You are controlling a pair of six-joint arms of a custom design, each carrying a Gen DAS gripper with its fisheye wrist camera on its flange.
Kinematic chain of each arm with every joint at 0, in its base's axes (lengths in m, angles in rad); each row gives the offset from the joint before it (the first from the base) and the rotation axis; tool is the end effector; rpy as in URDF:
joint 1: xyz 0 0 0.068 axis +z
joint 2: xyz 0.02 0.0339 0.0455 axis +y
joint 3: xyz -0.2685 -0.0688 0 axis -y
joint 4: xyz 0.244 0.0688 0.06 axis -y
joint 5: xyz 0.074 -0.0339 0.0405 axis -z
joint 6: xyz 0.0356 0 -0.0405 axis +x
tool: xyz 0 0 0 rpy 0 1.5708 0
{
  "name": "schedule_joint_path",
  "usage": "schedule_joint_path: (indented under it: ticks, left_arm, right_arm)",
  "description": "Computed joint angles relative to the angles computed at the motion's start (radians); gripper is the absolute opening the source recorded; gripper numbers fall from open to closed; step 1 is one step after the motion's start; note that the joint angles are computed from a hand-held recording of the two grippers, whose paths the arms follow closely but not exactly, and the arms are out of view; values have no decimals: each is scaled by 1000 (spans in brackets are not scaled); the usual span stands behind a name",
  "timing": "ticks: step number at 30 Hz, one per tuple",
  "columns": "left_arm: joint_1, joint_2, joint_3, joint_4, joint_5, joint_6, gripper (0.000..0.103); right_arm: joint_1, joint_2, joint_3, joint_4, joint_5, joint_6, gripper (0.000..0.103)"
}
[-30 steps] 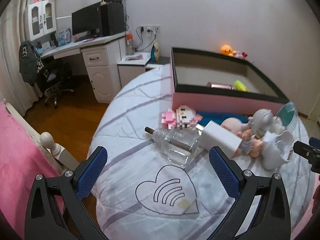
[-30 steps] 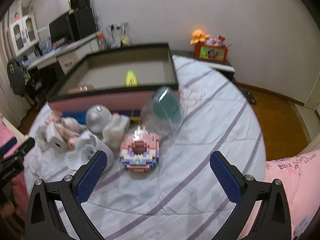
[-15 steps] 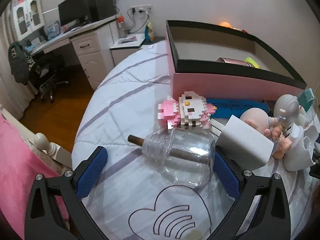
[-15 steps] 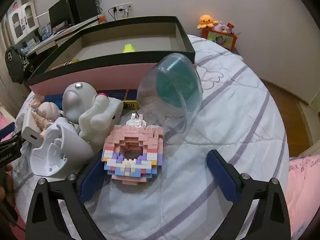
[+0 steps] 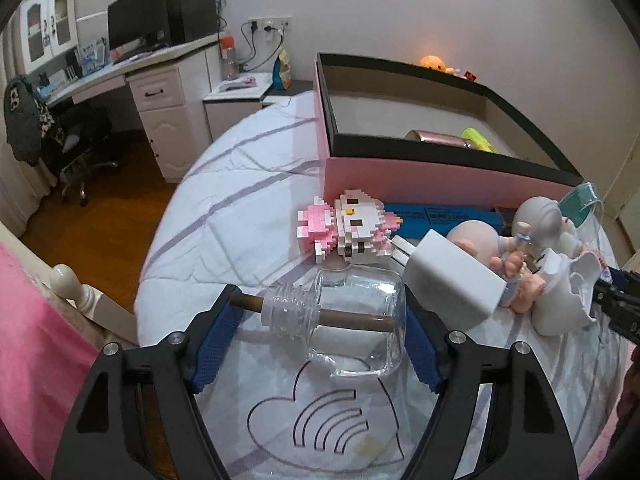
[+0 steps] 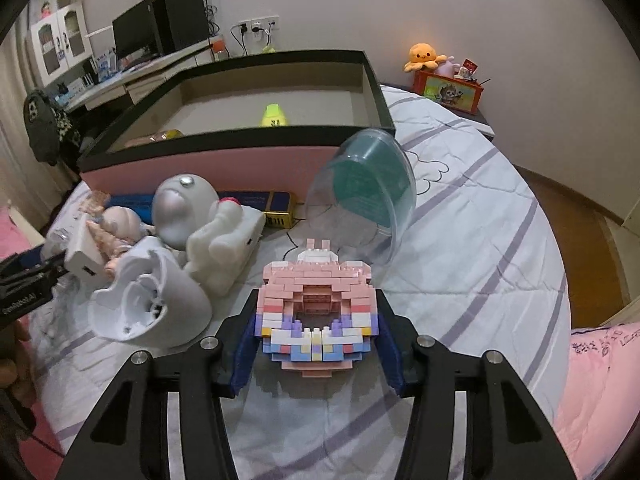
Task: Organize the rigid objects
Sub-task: 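Grasp the glass bottle with left tool while right tool grasps the block donut, then carry bottle and donut into the box and open both tools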
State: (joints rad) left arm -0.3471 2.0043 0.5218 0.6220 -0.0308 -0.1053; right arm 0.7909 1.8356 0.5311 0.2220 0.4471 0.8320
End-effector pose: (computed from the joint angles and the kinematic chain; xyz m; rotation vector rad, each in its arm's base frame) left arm 0.2689 -0.0961 0.0363 0.2802 2.4215 -0.1662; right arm 0.1953 0.1756 0.0593 0.1921 2.4856 0.0601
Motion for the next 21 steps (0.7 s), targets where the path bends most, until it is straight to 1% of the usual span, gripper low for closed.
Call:
schedule_joint_path:
  ticks: [5, 8, 12, 16, 18, 21]
  left_arm:
    - [-16, -103, -53, -1, -26, 0, 77]
    - [-24, -187, -73, -23, -35, 1, 77]
    - [-39, -275, -64, -61, -37, 1, 77]
    - [-47, -304, 10, -105, -33, 17, 77]
    - [-56, -293, 61, -115, -40, 25, 77]
    - [-61, -267, 144, -135, -35, 22, 77]
  right_arm:
    - [18, -111, -44, -6, 9, 4, 52]
    - [21, -179, -49, -22, 17, -15, 52]
    - [13, -274, -36, -49, 31, -70, 52]
    - [-39, -315, 2, -53, 28, -166, 52]
    - [-66, -309, 34, -51, 24, -210, 52]
    - [-128, -273, 87, -24, -9, -278, 52]
